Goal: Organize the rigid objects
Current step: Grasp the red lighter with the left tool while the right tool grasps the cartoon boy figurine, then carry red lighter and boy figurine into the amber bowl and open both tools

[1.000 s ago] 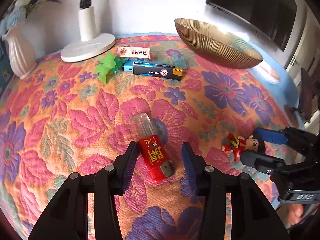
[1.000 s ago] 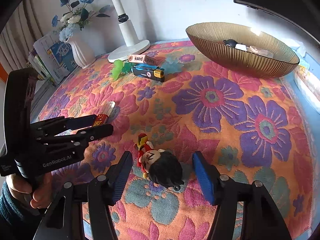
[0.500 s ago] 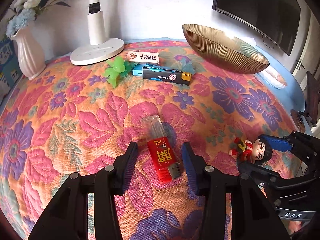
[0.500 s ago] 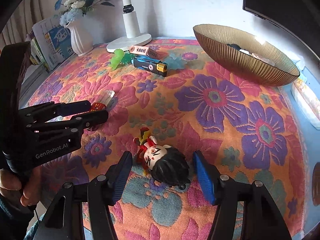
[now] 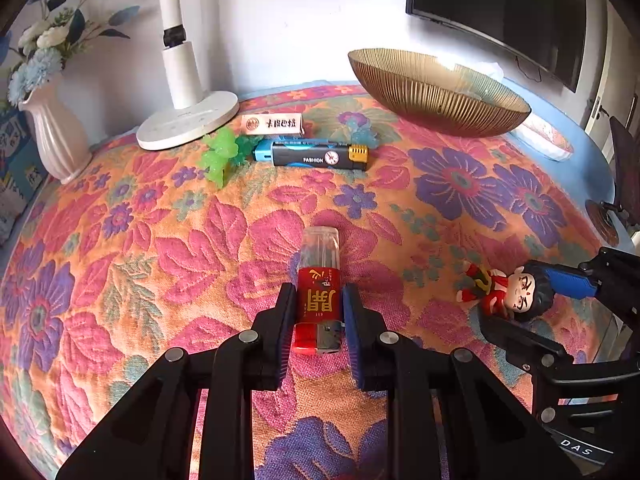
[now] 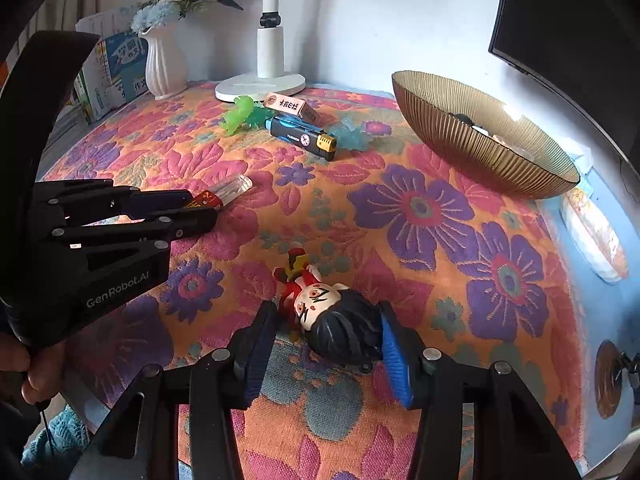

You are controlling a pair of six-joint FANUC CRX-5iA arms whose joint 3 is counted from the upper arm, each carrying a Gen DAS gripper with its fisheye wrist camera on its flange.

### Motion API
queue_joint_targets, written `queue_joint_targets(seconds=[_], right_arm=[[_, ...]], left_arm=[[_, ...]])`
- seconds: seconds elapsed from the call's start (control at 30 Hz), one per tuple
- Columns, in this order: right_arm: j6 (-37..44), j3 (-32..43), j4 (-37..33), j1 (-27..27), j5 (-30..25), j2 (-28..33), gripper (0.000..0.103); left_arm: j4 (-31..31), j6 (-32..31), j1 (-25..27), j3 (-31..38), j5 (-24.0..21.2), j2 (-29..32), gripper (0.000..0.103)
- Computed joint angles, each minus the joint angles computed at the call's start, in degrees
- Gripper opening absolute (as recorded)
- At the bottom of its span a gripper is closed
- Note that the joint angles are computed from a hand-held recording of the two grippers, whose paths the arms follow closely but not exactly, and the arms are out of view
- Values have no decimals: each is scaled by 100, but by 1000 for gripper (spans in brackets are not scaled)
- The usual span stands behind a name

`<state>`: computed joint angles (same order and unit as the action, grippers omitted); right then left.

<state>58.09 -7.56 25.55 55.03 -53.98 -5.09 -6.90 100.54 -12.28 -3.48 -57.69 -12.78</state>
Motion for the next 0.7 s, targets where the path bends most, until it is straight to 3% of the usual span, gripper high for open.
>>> queue_joint_targets(seconds=[0.1, 0.17, 0.7], right_arm=[[-141, -38, 123, -19, 77, -118, 48], [-291, -44, 270, -48, 93, -204, 40], [-655, 67, -118, -1047, 469, -583, 39]], left_arm=[[490, -292, 197, -290, 422, -226, 21], [673, -353, 261, -257, 483, -227, 20], [722, -694, -15, 865, 700, 356, 20]])
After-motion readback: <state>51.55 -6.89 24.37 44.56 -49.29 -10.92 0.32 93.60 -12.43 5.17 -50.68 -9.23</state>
